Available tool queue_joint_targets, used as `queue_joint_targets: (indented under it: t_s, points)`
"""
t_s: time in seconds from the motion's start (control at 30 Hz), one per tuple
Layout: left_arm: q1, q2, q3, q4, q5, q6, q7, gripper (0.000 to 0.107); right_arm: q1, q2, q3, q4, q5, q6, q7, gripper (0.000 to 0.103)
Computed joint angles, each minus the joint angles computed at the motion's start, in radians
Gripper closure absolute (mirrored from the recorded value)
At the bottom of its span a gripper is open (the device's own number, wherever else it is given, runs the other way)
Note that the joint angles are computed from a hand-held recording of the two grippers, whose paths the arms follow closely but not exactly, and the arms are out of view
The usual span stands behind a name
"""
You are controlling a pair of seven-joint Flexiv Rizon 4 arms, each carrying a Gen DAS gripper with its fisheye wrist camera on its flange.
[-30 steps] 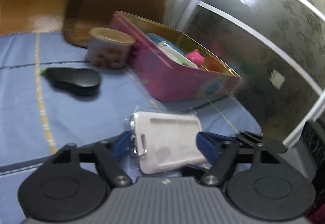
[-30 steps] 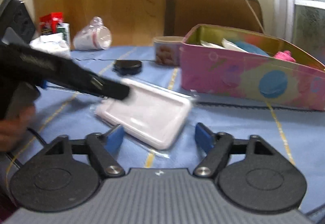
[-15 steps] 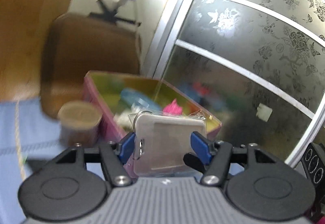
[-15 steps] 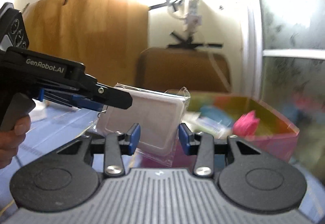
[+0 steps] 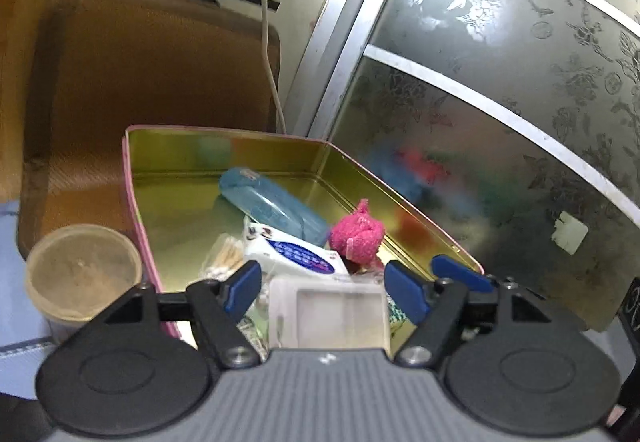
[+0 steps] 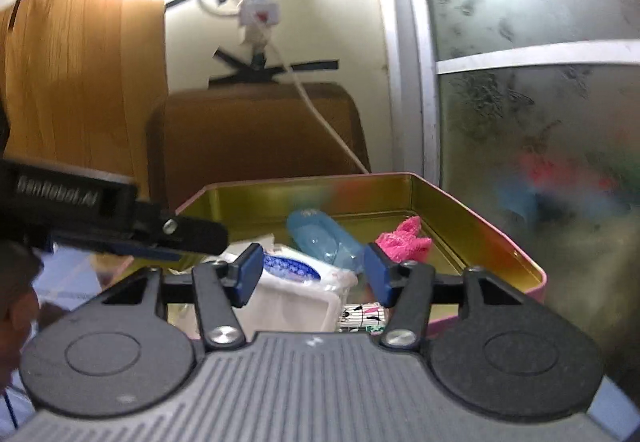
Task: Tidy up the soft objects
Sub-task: 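Grasp the white card holder with the left gripper and drop it into the tin, then grasp the black oval pouch with the left gripper and drop it into the tin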
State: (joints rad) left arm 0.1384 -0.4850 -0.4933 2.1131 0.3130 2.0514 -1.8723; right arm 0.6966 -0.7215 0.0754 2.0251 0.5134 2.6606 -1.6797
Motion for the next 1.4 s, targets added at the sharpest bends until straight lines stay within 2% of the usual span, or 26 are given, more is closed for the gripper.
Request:
queue_joint_targets:
  t_s: [0.13, 0.23, 0.3, 0.43, 0.6, 0.7, 0.8, 0.9, 1.0, 1.07, 1.23, 1.4]
  points:
    - [0.011, 0.035, 0.003, 0.037, 0.019, 0.021, -0.012, 0.037, 0.007, -0.007, 0.017, 0.012, 0.017, 0.040, 0.015, 0.045]
    - [-0.001, 0.081, 0.033, 0.084, 0.029, 0.046, -0.027, 0.037, 0.021, -0.001, 0.030, 0.013, 0.043, 0.049, 0.026, 0.045]
    - [0.012, 0.113, 0.041, 0.120, 0.057, 0.067, -0.048, 0.034, 0.025, 0.005, 0.039, 0.014, 0.054, 0.051, 0.042, 0.045]
    - [-0.006, 0.184, 0.117, 0.205, 0.095, 0.112, -0.083, 0.031, 0.055, 0.019, 0.055, 0.021, 0.101, 0.060, 0.053, 0.045]
    - [-0.023, 0.257, 0.213, 0.299, 0.128, 0.110, -0.111, 0.031, 0.105, 0.032, 0.071, 0.026, 0.153, 0.063, 0.027, 0.045]
    - [-0.084, 0.275, 0.312, 0.361, 0.075, 0.137, -0.064, 0.031, 0.135, 0.040, 0.077, 0.023, 0.175, 0.045, 0.002, 0.045]
    - [-0.073, 0.289, 0.355, 0.403, 0.071, 0.149, -0.064, 0.031, 0.167, 0.044, 0.076, 0.011, 0.198, 0.021, -0.043, 0.045]
    - [-0.109, 0.294, 0.415, 0.442, 0.001, 0.159, -0.008, 0.031, 0.190, 0.049, 0.081, -0.001, 0.209, -0.011, -0.073, 0.045]
    - [-0.078, 0.298, 0.433, 0.464, 0.003, 0.160, -0.006, 0.031, 0.215, 0.054, 0.080, -0.010, 0.205, -0.042, -0.111, 0.045]
    - [-0.100, 0.291, 0.470, 0.489, -0.057, 0.181, 0.040, 0.031, 0.221, 0.058, 0.083, -0.009, 0.178, -0.071, -0.123, 0.045]
    - [-0.095, 0.271, 0.517, 0.528, -0.163, 0.228, 0.079, 0.031, 0.249, 0.066, 0.059, -0.035, 0.132, -0.200, -0.153, 0.045]
    - [-0.116, 0.242, 0.548, 0.551, -0.307, 0.249, 0.130, 0.028, 0.334, 0.064, -0.042, -0.097, 0.129, -0.363, -0.254, 0.044]
